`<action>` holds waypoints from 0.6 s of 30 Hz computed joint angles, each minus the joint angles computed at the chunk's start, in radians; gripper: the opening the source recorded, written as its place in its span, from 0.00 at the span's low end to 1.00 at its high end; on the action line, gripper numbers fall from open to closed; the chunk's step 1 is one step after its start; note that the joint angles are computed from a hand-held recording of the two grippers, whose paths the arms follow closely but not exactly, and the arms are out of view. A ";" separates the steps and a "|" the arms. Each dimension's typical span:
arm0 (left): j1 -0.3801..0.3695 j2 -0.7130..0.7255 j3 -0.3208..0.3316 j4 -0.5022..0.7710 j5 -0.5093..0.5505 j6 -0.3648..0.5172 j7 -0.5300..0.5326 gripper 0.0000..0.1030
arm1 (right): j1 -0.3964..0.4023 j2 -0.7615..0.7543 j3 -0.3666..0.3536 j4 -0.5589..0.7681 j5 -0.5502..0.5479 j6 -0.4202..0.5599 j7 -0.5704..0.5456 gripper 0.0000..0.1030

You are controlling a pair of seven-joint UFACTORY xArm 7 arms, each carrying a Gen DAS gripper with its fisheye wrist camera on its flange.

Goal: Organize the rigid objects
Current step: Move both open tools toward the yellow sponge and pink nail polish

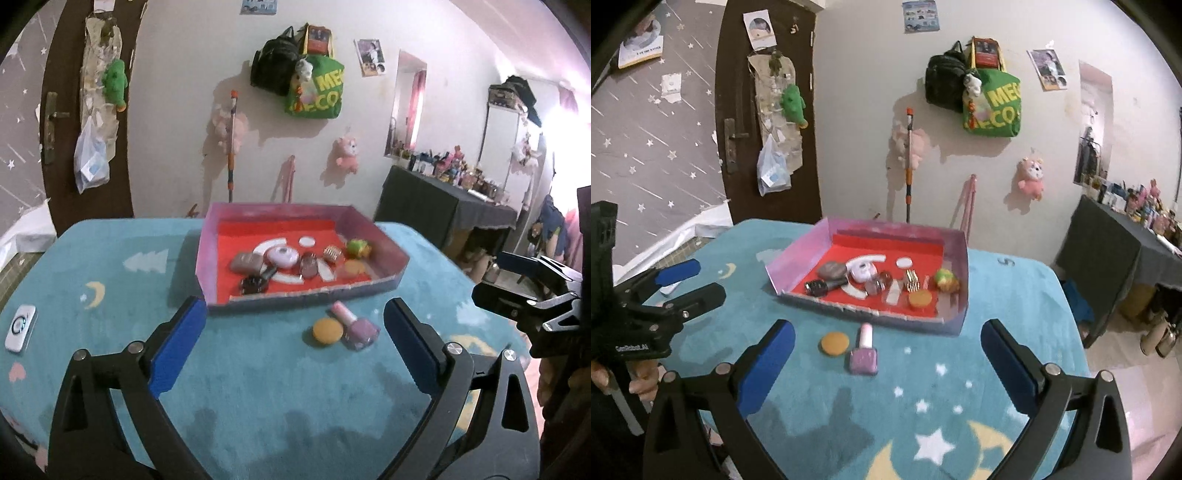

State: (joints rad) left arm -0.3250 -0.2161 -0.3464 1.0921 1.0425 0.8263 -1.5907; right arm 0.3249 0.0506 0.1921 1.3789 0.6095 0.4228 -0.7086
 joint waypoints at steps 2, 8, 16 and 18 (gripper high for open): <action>-0.004 0.010 -0.007 -0.011 0.003 0.008 -0.015 0.96 | 0.004 -0.011 0.002 -0.048 0.002 -0.031 0.003 1.00; -0.031 0.068 0.014 -0.029 -0.009 0.007 -0.055 0.95 | 0.011 0.010 0.004 -0.116 -0.012 -0.073 0.016 1.00; -0.052 0.122 0.069 -0.051 -0.076 -0.043 -0.046 0.95 | -0.006 0.075 0.017 -0.121 -0.071 -0.052 0.077 1.00; -0.055 0.130 0.077 -0.053 -0.085 -0.051 -0.041 0.95 | -0.009 0.094 0.019 -0.111 -0.088 -0.042 0.103 1.00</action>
